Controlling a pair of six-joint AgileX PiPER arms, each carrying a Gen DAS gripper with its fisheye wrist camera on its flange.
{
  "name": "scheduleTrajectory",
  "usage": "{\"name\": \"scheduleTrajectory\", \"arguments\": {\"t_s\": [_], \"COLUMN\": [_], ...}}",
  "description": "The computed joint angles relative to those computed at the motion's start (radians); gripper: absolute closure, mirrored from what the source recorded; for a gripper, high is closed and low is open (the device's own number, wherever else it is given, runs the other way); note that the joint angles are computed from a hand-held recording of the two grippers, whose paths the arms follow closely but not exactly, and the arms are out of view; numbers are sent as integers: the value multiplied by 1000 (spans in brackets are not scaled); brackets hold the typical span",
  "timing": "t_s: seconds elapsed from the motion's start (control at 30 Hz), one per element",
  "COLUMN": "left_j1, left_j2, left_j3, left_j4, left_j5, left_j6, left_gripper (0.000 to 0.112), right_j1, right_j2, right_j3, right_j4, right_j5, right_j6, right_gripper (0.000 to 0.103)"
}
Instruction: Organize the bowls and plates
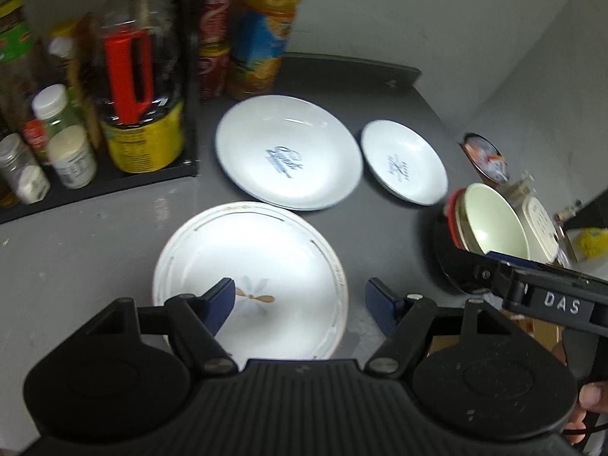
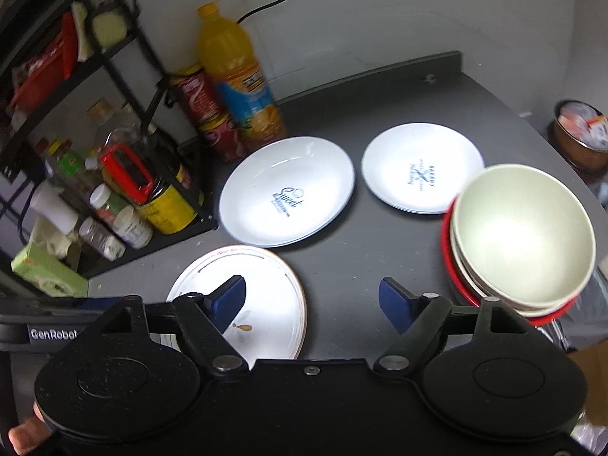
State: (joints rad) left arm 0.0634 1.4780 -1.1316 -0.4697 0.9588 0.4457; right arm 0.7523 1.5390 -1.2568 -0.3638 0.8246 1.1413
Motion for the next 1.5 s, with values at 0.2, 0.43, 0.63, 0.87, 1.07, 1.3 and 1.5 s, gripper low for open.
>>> {"name": "scheduleTrajectory", "arguments": {"t_s": [0.2, 0.43, 0.63, 0.87, 1.07, 1.3, 1.5], "left_j1": [11, -8, -78, -166, -243, -288, -279], "left_j2": [4, -6, -7, -14, 14, 96, 194], "left_j3": [25, 46, 53, 71, 62, 27, -18], "left_j4": [39, 139, 271, 403, 533, 582, 569], "left_j5": [-60, -143, -185, -251, -304, -366, -419], "left_j6": [-93, -333, -587, -881, -1129, -1273, -1295], "left_gripper": [39, 39, 39, 39, 39, 40, 42], "right_j1": [-40, -139, -244, -356, -428, -498, -530], "right_j2": [48, 101, 154, 217, 293, 426, 549], "right_j3": [-37, -99, -156, -211, -294, -458, -637], "right_j4": [90, 279, 446, 625, 725, 777, 796], "right_j5": [-39, -44, -31, -13, 38, 130, 203], "right_j6": [-210, -577, -872, -1190, -1371, -1458, -1462], "right_gripper": [19, 15, 15, 15, 17, 22, 25]}}
